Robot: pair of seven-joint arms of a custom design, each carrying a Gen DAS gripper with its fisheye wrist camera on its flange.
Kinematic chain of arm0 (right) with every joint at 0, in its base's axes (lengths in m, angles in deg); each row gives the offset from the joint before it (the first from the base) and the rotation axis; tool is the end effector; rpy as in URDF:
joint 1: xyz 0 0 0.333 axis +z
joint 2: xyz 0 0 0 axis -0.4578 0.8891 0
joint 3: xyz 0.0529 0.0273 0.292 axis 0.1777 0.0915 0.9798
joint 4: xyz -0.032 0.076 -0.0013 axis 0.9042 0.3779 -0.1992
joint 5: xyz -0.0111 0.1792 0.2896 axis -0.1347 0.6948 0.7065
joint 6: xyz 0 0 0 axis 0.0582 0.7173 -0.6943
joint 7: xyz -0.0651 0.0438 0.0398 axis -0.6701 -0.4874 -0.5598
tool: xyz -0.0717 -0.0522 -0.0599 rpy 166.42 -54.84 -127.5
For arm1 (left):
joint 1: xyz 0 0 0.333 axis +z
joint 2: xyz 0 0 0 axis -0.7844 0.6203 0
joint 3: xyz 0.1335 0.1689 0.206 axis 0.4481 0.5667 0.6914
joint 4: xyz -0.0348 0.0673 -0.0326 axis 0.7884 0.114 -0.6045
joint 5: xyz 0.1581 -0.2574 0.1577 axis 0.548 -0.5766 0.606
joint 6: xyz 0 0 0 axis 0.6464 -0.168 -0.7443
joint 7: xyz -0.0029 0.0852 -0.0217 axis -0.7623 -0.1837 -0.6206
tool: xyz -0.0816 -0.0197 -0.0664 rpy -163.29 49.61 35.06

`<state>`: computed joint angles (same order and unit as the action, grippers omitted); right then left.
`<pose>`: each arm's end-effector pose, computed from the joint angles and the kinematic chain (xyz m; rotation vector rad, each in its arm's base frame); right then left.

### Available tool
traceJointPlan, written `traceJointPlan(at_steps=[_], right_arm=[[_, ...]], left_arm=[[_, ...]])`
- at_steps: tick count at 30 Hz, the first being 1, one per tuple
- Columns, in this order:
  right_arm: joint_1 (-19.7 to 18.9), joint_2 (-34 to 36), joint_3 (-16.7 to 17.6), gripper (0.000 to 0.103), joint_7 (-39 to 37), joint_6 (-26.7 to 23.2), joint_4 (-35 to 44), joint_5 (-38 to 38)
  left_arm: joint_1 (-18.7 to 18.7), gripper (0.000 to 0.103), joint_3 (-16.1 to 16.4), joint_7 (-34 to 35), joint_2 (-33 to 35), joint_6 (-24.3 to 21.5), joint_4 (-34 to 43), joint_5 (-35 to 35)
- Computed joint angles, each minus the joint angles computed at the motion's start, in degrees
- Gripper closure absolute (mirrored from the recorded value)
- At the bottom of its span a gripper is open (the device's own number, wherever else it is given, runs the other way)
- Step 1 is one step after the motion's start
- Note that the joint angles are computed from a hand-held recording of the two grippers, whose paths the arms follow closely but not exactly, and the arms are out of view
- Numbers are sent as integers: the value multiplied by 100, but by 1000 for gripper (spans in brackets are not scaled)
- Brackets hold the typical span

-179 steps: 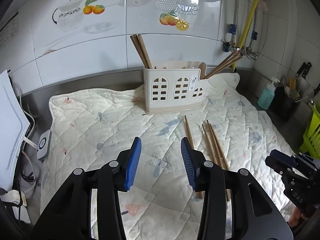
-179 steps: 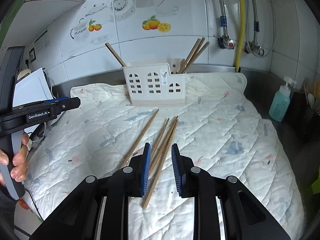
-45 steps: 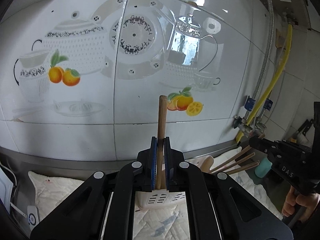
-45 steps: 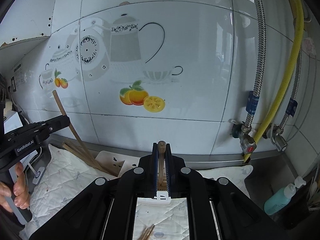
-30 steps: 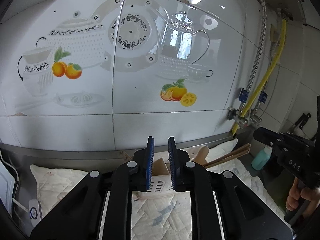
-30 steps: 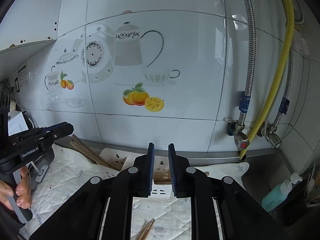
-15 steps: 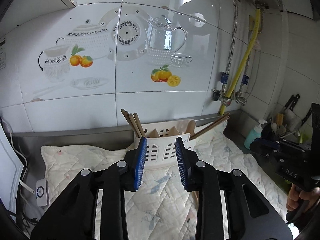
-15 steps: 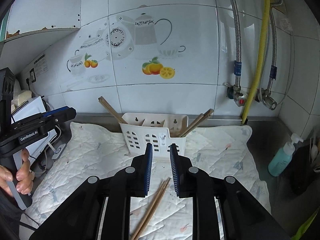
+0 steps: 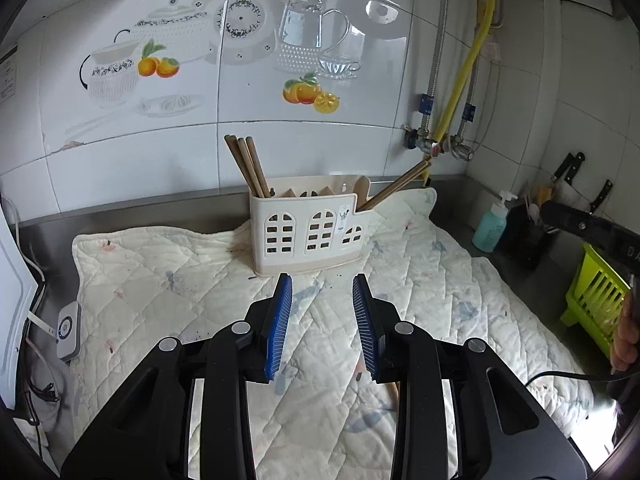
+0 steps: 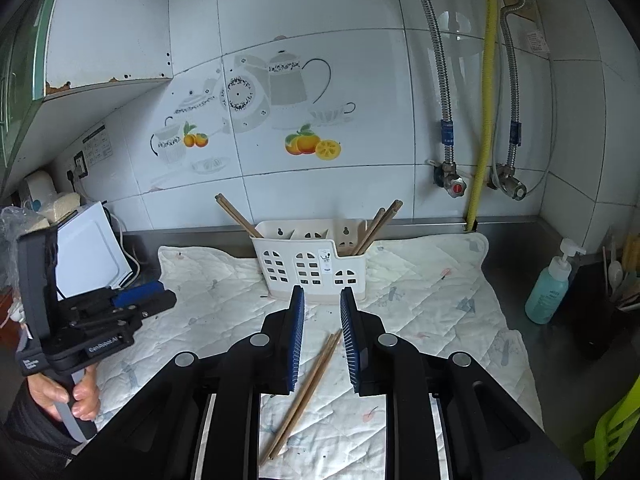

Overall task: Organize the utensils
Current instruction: 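Move both open grippers back to the last two chopsticks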

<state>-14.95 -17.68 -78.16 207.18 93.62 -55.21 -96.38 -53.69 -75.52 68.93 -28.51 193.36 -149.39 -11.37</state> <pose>0.4888 0.1840 0.7095 -1.3967 1.7530 -0.8500 0.6157 -0.1827 0.6379 -1.1375 2.2116 -1.3125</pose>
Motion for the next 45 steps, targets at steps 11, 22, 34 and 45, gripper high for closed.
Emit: traceJointPlan(at_steps=[11, 22, 34, 45], right_arm=[[-101, -540, 358, 80, 97, -174, 34, -298], [-177, -646, 606, 80, -72, -468, 406, -599], [-495, -1096, 751, 80, 167, -126, 95, -697], [-406, -931, 694, 80, 270, 137, -785, -82]], left_arm=[[51, 68, 40, 81, -244, -22, -352, -235], [13, 67, 138, 38, -293, -154, -359, -328], [21, 63, 142, -77, -162, -262, -257, -204], [4, 63, 122, 41, -261, -273, -654, -254]])
